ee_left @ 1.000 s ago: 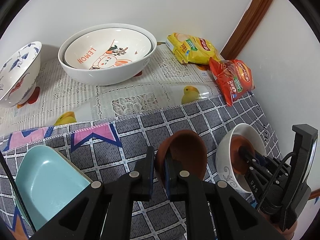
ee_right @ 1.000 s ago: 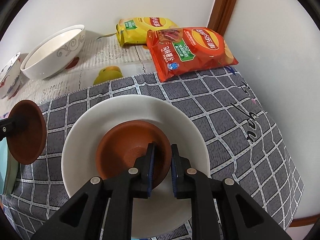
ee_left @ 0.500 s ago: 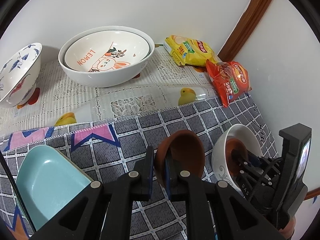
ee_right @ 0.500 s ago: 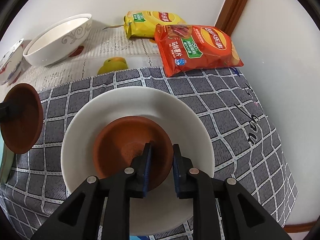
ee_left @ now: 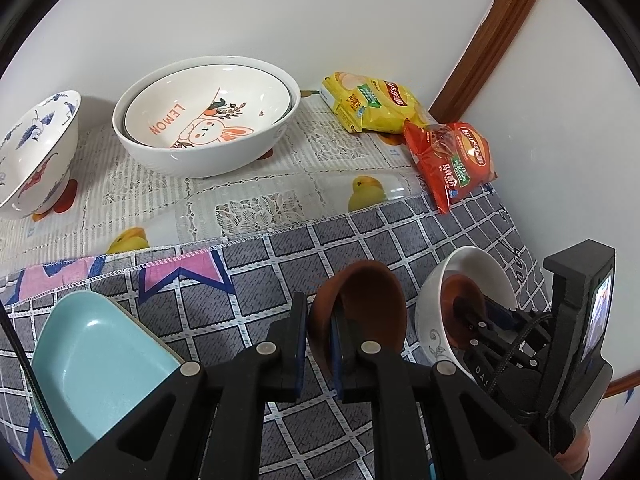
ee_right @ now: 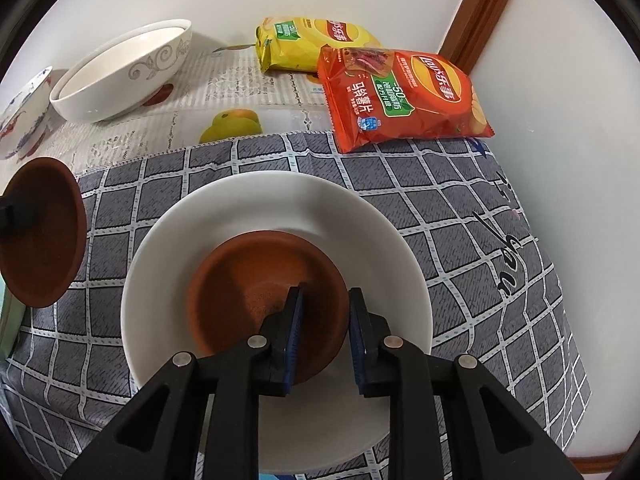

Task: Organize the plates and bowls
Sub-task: 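Lower the terracotta bowl into the white bowl and open the right gripper, then raise the open right gripper away from the white bowl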

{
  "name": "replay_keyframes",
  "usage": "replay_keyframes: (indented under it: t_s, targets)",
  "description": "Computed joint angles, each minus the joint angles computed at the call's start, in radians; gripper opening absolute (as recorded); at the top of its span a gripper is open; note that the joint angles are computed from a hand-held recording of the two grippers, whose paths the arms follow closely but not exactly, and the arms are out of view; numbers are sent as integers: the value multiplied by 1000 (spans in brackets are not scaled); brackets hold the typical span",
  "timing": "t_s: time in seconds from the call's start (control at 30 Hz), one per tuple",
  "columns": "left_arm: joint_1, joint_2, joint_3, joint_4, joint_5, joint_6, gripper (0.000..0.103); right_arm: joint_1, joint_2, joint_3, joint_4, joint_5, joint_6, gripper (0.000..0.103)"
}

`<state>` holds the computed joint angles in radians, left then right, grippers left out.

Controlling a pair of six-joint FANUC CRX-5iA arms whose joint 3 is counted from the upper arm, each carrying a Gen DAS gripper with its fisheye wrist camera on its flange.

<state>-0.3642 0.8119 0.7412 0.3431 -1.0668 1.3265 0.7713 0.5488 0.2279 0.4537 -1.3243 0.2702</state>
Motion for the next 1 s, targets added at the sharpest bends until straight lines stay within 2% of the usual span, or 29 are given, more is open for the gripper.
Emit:
replay_keyframes:
  t_s: [0.2,0.33,0.63,0.87,1.0]
  targets:
    - [-3,-17,-21,2,17,-4,11,3,-12,-9,-4,16,-9,26]
    - [-8,-29,-40,13,26,-26,11,12,-21,-16,8,17,-34,32]
    - [-20,-64,-86,12,57,-53,11,42,-111,-91,22,51,-114,32]
    - [-45,-122,-156,0,107,-72,11,79,-188,-146,62,12,-169,32]
    - [-56,-135,-166,-1,101,-70,11,97,-234,-183,75,-13,-218,33]
